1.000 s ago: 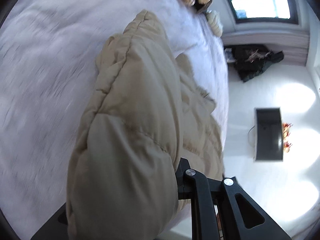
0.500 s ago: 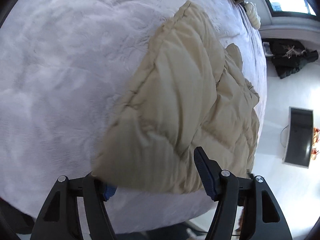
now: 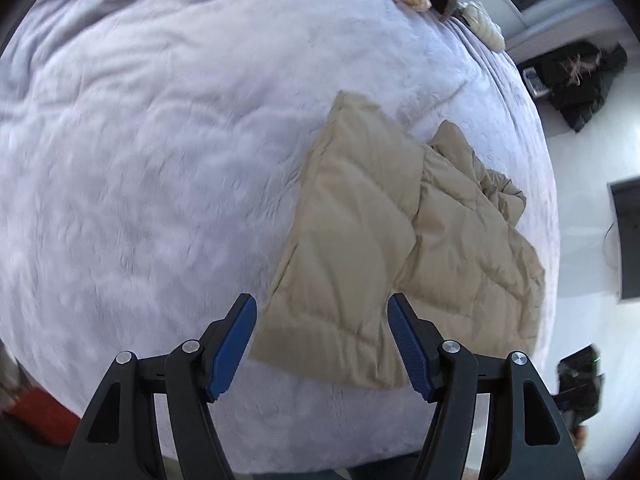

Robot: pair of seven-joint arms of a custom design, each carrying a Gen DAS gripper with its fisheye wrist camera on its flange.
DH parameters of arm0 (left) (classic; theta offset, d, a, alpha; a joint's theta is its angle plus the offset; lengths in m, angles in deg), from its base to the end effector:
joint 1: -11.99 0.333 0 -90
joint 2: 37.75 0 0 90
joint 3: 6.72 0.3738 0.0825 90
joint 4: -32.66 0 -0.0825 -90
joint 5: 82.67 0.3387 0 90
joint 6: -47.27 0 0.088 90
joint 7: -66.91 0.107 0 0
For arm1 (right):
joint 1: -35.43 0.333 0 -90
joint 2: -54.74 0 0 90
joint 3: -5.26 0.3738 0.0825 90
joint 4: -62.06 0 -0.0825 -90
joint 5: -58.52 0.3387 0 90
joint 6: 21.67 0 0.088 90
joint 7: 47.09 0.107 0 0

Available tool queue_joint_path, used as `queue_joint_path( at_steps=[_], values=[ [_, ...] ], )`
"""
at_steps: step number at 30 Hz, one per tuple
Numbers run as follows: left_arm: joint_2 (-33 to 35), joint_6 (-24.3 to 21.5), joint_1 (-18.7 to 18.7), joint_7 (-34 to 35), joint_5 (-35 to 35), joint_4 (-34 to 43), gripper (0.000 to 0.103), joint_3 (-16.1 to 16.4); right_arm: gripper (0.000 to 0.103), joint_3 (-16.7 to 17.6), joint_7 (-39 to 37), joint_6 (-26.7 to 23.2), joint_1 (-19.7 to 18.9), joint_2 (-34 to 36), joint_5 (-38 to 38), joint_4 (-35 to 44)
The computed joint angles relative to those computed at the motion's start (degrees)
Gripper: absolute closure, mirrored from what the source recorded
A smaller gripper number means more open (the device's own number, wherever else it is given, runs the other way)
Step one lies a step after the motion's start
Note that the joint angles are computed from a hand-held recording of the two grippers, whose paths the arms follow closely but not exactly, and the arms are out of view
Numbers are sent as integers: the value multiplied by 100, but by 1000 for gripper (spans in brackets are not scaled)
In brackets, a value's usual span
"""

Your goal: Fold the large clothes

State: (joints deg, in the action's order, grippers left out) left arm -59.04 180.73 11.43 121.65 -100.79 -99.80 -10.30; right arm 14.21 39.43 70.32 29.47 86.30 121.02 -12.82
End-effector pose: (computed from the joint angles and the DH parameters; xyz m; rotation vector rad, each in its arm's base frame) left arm 0.4076 -0.0392 0.6006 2.7358 -1.2459 0.6956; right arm 0.6849 0.0965 0.5303 -1.4695 1.6184 1.2060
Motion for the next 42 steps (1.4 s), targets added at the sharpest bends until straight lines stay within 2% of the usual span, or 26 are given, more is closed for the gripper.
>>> queue_joint_path(
  at_steps=[1,2,4,5,7,11,12,13,14,15,20,24,26,30,33,36,38,39,42],
  values=[
    [88,-1,-10,27,34,76,35,-15,33,-100,-141,-94,18,-180,26,-225],
    [271,21,-22,5,66,223,35,-59,33,-1,-178,-15,12,-215,-10,-250],
    [465,17,-52,65,76,405,35,-72,33,-58,-473,-78,-3,-386,-94,-478],
    [566,27,-60,51,102,483,34,-104,33,-177,-583,-70,127,-509,-91,-598],
    [772,31,-68,-22,206,644,16,-182,33,-110,-509,56,256,-652,-258,-546],
    [989,8,-86,-130,547,858,15,-291,33,-196,-365,215,619,-529,-908,109],
    [1063,-77,-88,-160,631,950,3,-305,33,-222,-358,334,750,-521,-1187,253],
    [1097,-114,-86,-198,727,998,0,-321,30,-226,-341,382,819,-500,-1374,374],
    [1116,-116,-91,-230,798,1028,0,-336,21,-225,-341,426,868,-465,-1526,450],
    [1153,-169,-95,-219,865,1104,0,-336,18,-239,-304,491,958,-455,-1751,552],
    [1274,-286,-84,-236,1060,1249,0,-322,14,-332,-234,1216,1421,-606,-2864,648],
    [1360,-339,-78,-105,1174,1297,0,-308,13,-350,-219,1500,1615,-670,-3462,643],
    [1397,-335,-68,-79,1312,1302,0,-321,13,-315,-243,1546,1661,-688,-3589,633],
    [1476,-294,-29,37,1445,1282,0,-287,13,-313,-159,1295,1830,-529,-4009,930],
    [1513,-108,16,435,1178,1170,0,-175,13,-351,-26,1286,1967,-431,-4309,1060],
    [1571,202,86,1297,342,936,0,24,13,-337,62,1300,1977,-347,-4350,1151],
    [1649,328,148,2067,-619,783,0,179,13,-339,94,1282,1994,-312,-4416,1195],
    [1740,289,193,2622,-1297,729,0,283,13,-344,118,1266,2015,-273,-4465,1249],
    [1970,36,383,3759,-2517,726,0,329,13,-334,133,1306,2034,-270,-4509,1191]
  ],
)
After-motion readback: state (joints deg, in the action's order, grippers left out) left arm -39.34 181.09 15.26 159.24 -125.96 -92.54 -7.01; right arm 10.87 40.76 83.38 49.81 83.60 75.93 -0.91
